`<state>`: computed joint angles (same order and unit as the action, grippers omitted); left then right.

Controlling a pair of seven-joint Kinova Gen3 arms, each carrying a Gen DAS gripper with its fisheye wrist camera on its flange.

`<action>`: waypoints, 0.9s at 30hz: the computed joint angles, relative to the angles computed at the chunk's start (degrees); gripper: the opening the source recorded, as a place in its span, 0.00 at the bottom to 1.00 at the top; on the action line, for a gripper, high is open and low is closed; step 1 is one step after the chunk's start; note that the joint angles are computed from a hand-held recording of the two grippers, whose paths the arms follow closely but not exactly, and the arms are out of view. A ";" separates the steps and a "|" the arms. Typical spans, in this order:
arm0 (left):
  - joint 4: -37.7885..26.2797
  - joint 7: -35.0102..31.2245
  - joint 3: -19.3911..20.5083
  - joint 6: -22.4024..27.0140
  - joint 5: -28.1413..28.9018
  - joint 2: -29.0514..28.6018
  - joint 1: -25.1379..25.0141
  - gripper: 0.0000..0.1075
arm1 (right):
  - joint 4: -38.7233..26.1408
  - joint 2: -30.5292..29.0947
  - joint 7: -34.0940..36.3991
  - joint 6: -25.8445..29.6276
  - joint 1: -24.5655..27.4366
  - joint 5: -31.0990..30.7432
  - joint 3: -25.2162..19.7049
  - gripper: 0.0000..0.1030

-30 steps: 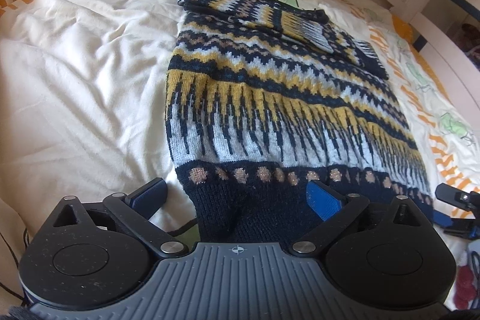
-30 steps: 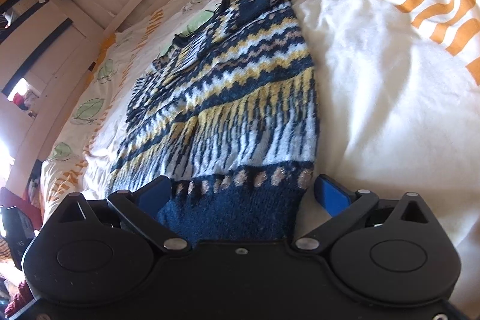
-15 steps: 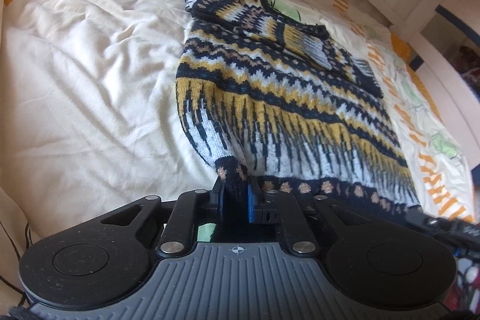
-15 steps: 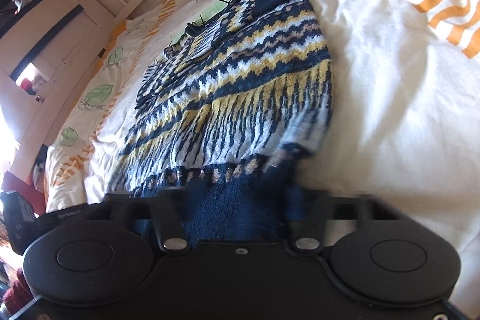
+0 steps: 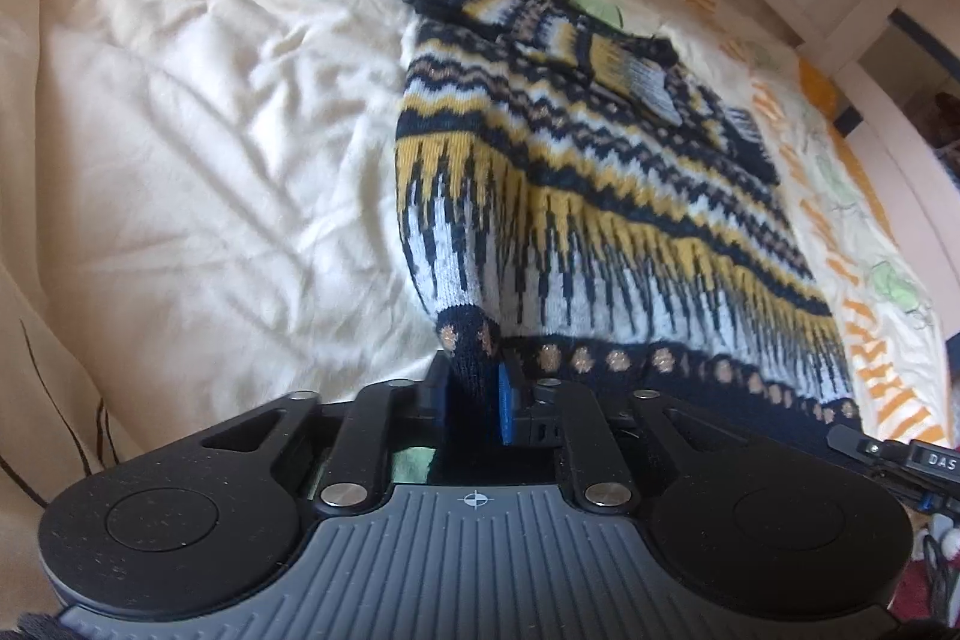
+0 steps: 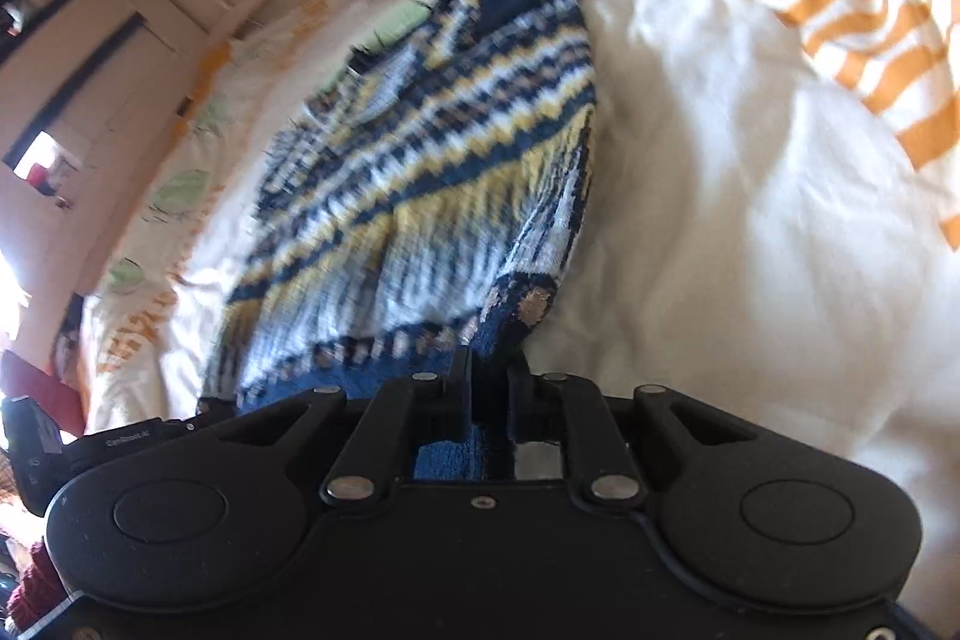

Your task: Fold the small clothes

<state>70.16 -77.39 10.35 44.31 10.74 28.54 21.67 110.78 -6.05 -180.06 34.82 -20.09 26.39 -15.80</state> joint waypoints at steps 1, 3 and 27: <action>0.28 0.18 -0.31 -0.53 -0.51 -0.18 0.44 0.23 | -0.17 0.13 0.88 0.27 -0.14 -0.55 0.20 0.24; 0.47 -1.11 0.48 -0.56 0.04 -0.37 -0.26 0.37 | -0.55 0.55 2.40 0.67 -0.34 -1.97 0.72 0.29; 8.98 1.83 -3.82 -15.46 8.91 -4.77 -1.07 0.72 | 0.80 0.87 5.41 -3.53 0.51 -5.52 1.49 0.55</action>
